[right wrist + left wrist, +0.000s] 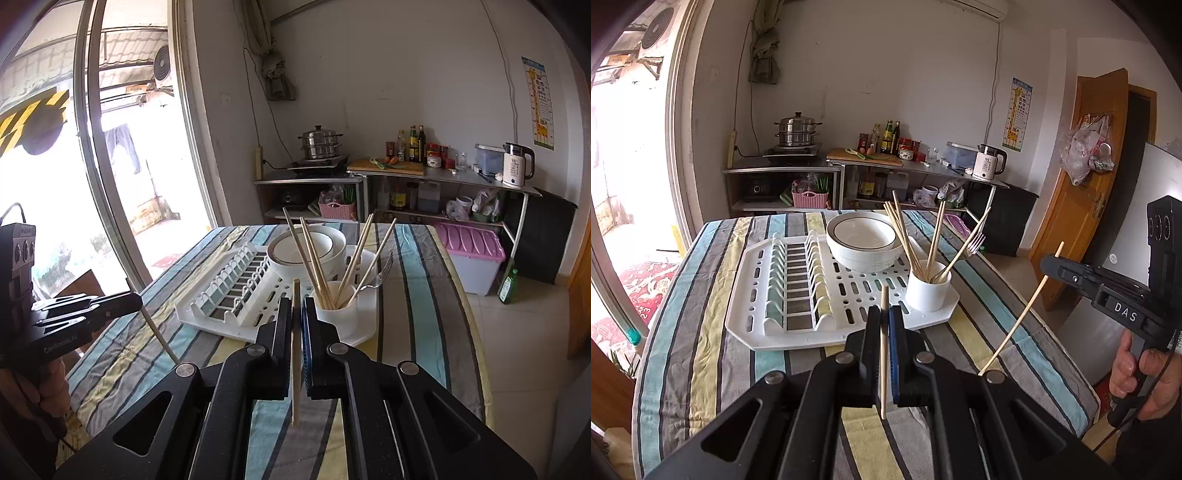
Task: Organize utensils
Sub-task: 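Lift both chopsticks over the rack and lower them into the white cup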
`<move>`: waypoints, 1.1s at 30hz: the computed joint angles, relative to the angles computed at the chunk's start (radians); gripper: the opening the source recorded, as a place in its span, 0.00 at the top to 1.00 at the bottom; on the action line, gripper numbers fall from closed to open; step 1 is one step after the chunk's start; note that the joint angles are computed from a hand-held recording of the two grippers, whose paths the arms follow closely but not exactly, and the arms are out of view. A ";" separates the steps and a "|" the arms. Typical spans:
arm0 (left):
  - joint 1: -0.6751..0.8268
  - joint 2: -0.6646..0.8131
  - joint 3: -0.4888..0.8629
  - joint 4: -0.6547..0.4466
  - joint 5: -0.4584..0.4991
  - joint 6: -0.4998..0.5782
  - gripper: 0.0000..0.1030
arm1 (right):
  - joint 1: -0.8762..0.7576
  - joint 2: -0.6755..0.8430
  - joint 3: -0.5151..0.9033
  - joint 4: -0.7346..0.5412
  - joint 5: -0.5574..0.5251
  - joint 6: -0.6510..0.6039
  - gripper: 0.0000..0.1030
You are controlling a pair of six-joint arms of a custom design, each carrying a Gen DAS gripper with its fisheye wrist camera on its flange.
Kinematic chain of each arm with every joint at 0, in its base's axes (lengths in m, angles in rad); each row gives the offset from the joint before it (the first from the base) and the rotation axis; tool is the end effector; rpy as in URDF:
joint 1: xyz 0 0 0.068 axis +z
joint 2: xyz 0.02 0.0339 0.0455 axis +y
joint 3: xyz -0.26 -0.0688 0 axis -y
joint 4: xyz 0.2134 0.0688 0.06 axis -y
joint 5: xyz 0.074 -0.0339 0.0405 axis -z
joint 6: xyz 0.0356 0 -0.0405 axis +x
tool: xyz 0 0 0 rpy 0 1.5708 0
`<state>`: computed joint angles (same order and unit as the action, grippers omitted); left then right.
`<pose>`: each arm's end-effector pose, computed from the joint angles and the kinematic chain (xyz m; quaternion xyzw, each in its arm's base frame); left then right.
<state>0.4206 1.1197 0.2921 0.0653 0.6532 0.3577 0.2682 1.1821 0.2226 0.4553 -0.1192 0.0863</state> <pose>0.1633 0.0493 0.1603 0.0987 0.8743 -0.1316 0.4566 0.1809 0.0541 0.1610 -0.1082 0.8533 0.1400 0.4905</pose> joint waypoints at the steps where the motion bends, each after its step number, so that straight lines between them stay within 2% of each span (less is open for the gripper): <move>1: -0.024 0.004 0.013 0.001 -0.011 -0.013 0.95 | -0.010 0.005 0.008 0.000 -0.007 -0.001 0.95; 9: -0.216 0.053 0.113 0.051 -0.124 -0.131 0.95 | -0.085 0.072 0.099 0.011 -0.053 -0.009 0.95; 15: -0.311 0.142 0.214 0.083 -0.161 -0.207 0.95 | -0.110 0.156 0.174 0.037 -0.069 -0.006 0.95; 25: -0.400 0.317 0.404 0.121 -0.195 -0.302 0.95 | -0.148 0.277 0.326 0.036 -0.096 0.003 0.95; 33: -0.438 0.449 0.508 0.153 -0.218 -0.319 0.95 | -0.160 0.387 0.407 0.066 -0.099 0.018 0.95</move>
